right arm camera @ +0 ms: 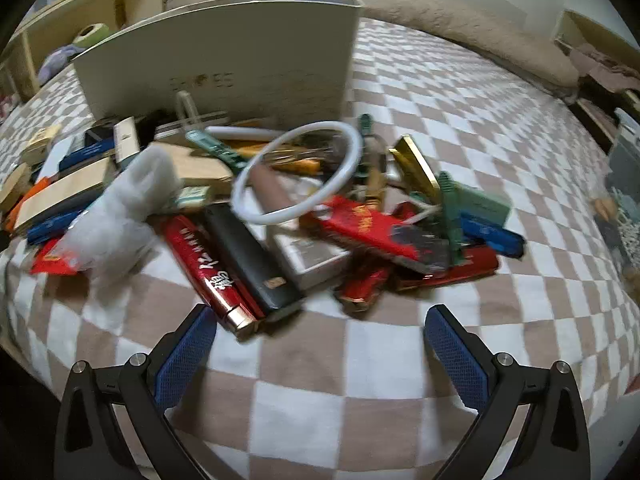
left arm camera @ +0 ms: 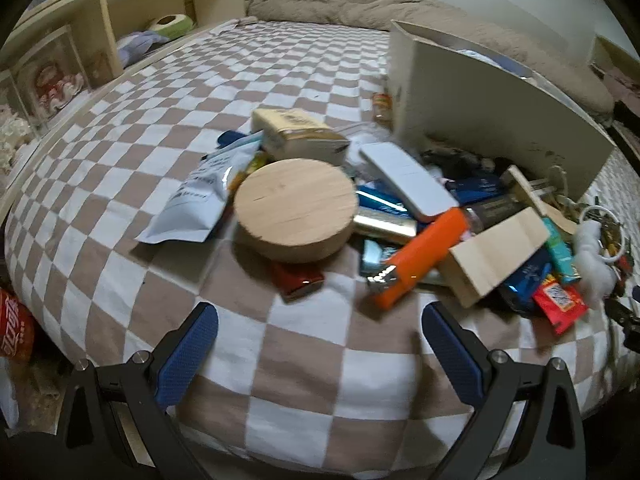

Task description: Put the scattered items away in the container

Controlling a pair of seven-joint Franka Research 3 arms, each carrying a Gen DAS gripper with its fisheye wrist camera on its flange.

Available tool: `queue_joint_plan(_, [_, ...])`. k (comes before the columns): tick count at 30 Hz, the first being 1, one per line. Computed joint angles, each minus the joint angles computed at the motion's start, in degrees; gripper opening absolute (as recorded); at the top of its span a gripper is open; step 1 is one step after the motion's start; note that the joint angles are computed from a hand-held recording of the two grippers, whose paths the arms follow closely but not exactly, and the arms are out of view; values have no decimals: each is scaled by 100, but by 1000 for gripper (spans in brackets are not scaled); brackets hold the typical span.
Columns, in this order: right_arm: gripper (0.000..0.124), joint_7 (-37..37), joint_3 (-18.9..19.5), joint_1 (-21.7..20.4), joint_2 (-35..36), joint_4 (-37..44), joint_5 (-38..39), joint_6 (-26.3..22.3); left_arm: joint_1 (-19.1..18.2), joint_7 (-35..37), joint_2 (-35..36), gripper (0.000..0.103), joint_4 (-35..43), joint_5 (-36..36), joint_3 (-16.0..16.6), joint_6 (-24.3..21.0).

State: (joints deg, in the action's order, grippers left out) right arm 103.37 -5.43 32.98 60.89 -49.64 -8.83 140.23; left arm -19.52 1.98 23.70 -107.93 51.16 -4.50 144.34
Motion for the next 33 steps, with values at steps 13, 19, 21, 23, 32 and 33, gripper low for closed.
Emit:
queue_joint_plan(13, [103, 431, -60, -173, -309, -433, 87, -130, -39, -51, 130, 103, 226, -120, 15, -691])
queue_joint_plan(19, [103, 794, -135, -139, -660, -1003, -54, 62, 9, -306, 128, 103, 261, -199, 34, -875])
queue_joint_plan(21, [103, 902, -142, -123, -803, -1245, -91, 186, 30, -394, 128, 103, 268, -210, 37, -894])
queue_joint_plan(23, [103, 889, -60, -161, -955, -1511, -65, 382, 41, -464, 126, 103, 269, -204, 37, -904])
queue_joint_plan(32, [103, -1225, 1038, -655, -529, -877, 925, 510, 65, -717, -63, 103, -27, -60, -9, -657])
queue_joint_plan(33, [103, -1430, 1119, -675, -467, -767, 1058, 436, 68, -776, -99, 103, -87, -17, -12, -571])
